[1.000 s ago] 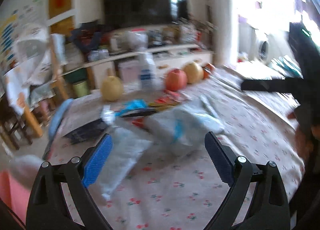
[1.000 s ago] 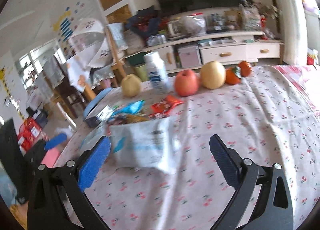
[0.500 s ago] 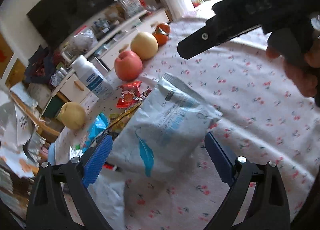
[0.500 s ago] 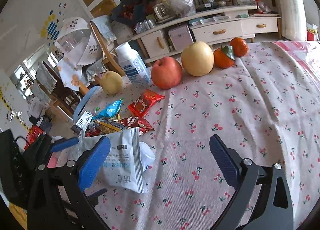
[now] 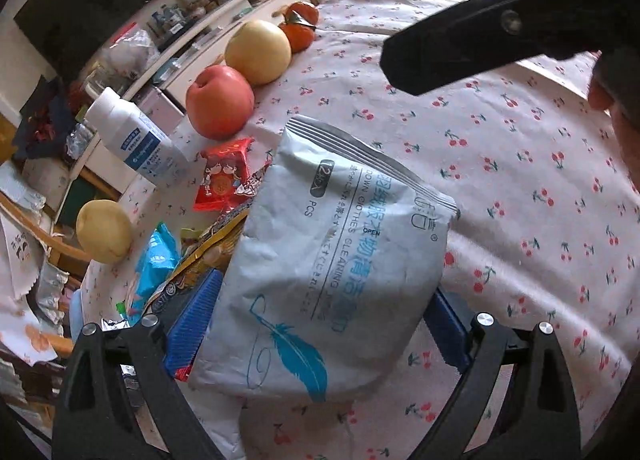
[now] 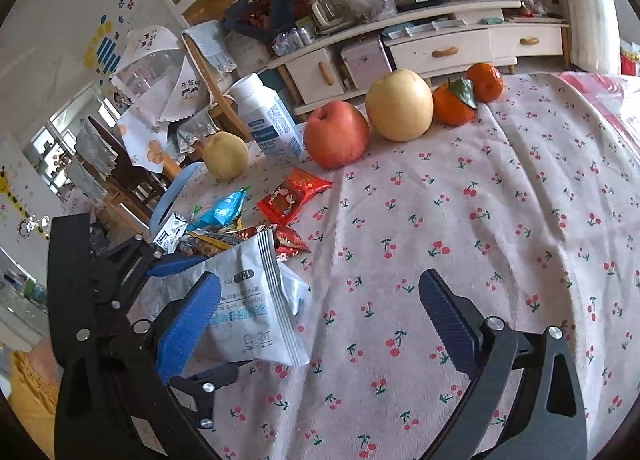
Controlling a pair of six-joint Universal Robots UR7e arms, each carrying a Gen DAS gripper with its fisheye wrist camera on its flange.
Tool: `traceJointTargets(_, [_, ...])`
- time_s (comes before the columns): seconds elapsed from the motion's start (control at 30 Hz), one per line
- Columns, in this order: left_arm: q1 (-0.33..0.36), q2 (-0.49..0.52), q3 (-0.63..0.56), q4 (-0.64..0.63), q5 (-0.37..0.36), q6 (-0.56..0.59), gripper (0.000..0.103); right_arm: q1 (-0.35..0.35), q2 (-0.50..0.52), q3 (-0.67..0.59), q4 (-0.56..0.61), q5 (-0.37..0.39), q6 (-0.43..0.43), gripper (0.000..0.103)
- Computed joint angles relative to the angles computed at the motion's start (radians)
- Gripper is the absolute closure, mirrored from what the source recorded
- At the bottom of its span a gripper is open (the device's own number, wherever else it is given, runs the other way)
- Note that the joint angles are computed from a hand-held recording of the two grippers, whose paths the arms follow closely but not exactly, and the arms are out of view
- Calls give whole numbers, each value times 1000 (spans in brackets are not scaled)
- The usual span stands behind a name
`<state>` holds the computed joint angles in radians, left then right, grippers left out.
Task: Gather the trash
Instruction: 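Grasp the wipes packet with the left tool while the right tool grasps a clear plastic bag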
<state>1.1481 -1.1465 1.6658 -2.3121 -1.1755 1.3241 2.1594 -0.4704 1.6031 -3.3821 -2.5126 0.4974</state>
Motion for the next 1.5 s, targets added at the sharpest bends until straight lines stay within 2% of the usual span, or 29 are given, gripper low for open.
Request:
traceJointTargets(0.07, [-1, 1, 0, 8, -2, -44, 11, -1, -4, 4, 7, 5, 8, 5])
traceJointTargets(0.17, [3, 2, -17, 64, -19, -132, 23, -3, -7, 8, 15, 10, 14, 5])
traceJointTargets(0.3, [6, -18, 3, 62, -27, -219, 28, -6, -11, 9, 43, 19, 30, 5])
traceJointTargets(0.53, [40, -55, -5, 127, -67, -398, 30, -10, -13, 16, 45, 34, 38, 5])
traceJointTargets(0.73, [70, -106, 22, 98, -76, -477, 30, -25, -12, 14, 74, 60, 63, 5])
traceJointTargets(0.9, [93, -140, 18, 73, -94, -552, 30, -32, 10, -24, 130, 82, 49, 5])
traceJointTargets(1.1, [111, -166, 21, 38, -96, -594, 30, -31, 64, -106, 194, 87, -6, 5])
traceJointTargets(1.3, [135, -171, 5, 7, -132, -618, 30, -32, 111, -166, 183, 57, -59, 5])
traceJointTargets(1.43, [142, -172, 4, -29, -147, -604, 30, -44, 134, -204, 241, 31, -39, 5])
traceJointTargets(1.5, [146, -171, 5, -39, -153, -600, 30, -42, 155, -239, 259, 8, -63, 5])
